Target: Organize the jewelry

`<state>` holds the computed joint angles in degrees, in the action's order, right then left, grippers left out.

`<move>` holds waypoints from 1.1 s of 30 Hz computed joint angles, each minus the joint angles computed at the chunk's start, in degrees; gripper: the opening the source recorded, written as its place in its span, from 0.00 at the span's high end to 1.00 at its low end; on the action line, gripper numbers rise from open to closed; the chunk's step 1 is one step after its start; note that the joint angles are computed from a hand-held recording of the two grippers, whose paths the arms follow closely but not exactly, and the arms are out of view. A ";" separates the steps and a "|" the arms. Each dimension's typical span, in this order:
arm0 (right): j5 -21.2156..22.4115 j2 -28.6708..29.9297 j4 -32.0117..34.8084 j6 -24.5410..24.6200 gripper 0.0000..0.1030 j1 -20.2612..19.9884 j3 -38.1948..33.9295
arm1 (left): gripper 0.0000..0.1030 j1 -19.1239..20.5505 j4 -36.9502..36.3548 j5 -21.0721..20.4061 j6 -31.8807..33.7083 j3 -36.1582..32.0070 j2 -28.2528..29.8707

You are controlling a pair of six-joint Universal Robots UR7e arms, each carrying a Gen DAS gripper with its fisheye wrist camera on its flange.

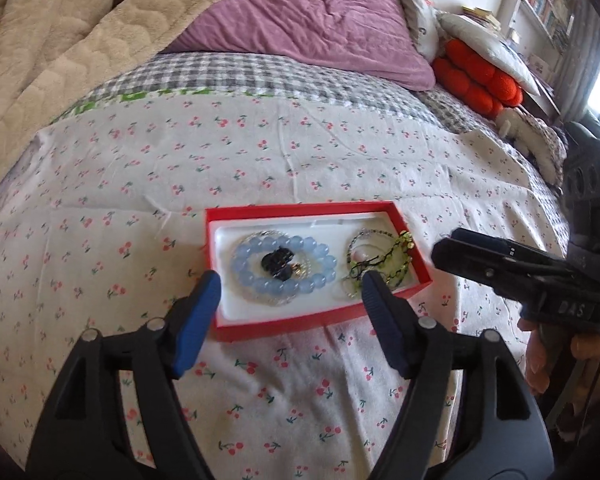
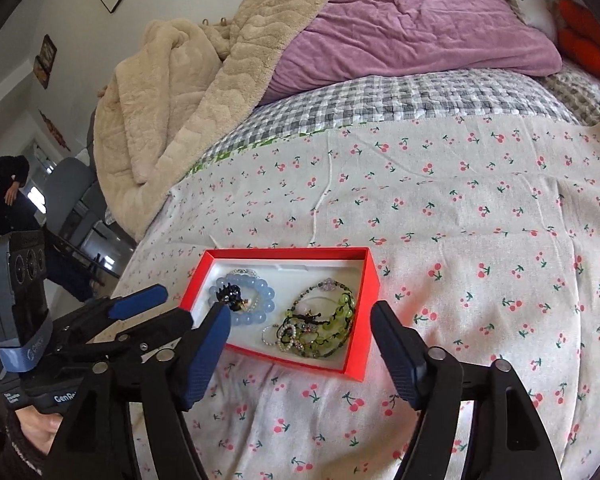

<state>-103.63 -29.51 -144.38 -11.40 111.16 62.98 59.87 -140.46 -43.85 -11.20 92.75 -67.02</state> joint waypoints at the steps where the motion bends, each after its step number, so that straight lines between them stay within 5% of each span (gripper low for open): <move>1: -1.15 -0.65 -0.68 0.04 0.14 0.33 1.35 | 0.19 -0.19 1.81 1.27 -3.17 0.29 -0.47; 5: -5.36 -3.18 -2.90 0.61 0.13 1.68 6.42 | 0.13 -1.27 8.00 5.67 -14.77 2.76 -2.97; 7: -7.14 -4.42 -5.25 0.55 0.00 2.33 9.13 | 0.01 -2.48 9.26 8.50 -17.50 5.07 -4.33; 12: -16.95 -6.56 -8.32 -0.86 0.00 4.82 15.11 | 0.01 -5.57 12.86 12.43 -21.14 9.80 -7.27; 21: -23.73 -9.79 -9.21 2.00 0.00 6.30 23.05 | 0.01 -7.89 22.04 13.30 -29.01 15.13 -10.63; 33: -25.32 -8.80 -10.47 1.38 0.00 6.48 22.48 | 0.01 -7.23 20.88 11.60 -29.26 15.76 -10.71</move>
<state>-128.95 -38.31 -154.86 -10.02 117.64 85.46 52.64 -119.58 -32.25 -40.46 108.51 -77.73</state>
